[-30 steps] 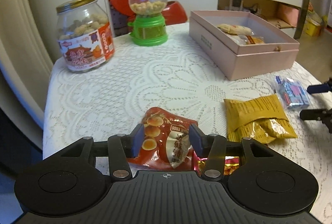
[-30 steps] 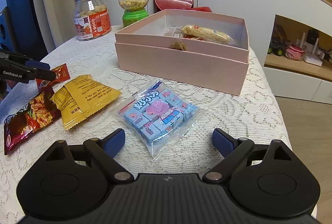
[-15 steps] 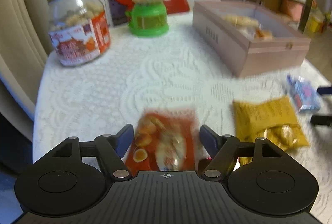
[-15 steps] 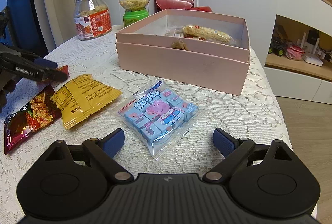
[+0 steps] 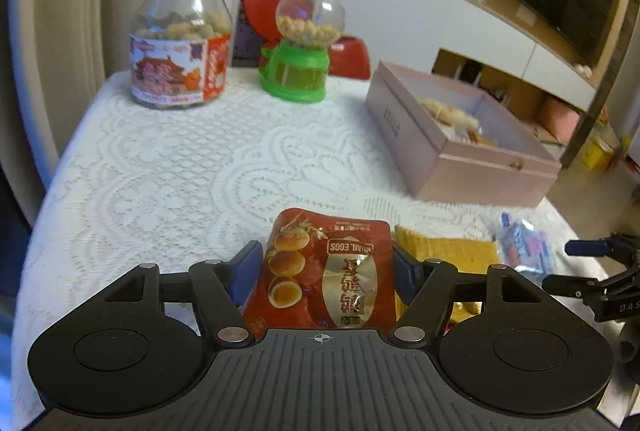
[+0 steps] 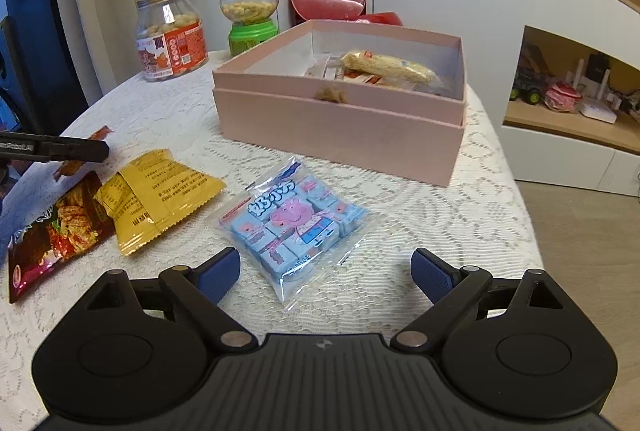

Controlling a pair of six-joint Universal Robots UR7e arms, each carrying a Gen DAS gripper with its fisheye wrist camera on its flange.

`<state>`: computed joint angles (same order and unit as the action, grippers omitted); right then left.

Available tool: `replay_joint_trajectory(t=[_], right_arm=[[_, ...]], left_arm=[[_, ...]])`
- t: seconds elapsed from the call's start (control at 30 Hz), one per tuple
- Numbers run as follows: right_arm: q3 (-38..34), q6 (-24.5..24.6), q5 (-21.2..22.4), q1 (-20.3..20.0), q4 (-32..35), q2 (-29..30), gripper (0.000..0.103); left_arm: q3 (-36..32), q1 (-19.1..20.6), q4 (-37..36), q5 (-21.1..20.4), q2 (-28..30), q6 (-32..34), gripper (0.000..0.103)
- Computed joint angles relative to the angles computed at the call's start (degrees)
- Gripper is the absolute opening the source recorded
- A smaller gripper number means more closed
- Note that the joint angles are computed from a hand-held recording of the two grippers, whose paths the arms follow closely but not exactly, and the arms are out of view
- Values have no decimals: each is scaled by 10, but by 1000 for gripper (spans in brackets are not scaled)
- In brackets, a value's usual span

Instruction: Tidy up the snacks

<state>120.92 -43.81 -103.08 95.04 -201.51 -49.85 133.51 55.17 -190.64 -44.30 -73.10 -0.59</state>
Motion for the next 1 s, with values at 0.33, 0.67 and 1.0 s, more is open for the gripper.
replay_joint_trajectory(t=[0.33, 0.67, 1.0], right_arm=[[-13, -34, 29, 44, 61, -7, 93], [-120, -150, 45, 94, 240, 57, 93], [-129, -37, 1, 87, 304, 32, 68]], left_arm=[[54, -97, 89, 165, -59, -158, 73], [78, -137, 199, 186, -92, -224, 73], [72, -145, 197, 136, -67, -201, 73]])
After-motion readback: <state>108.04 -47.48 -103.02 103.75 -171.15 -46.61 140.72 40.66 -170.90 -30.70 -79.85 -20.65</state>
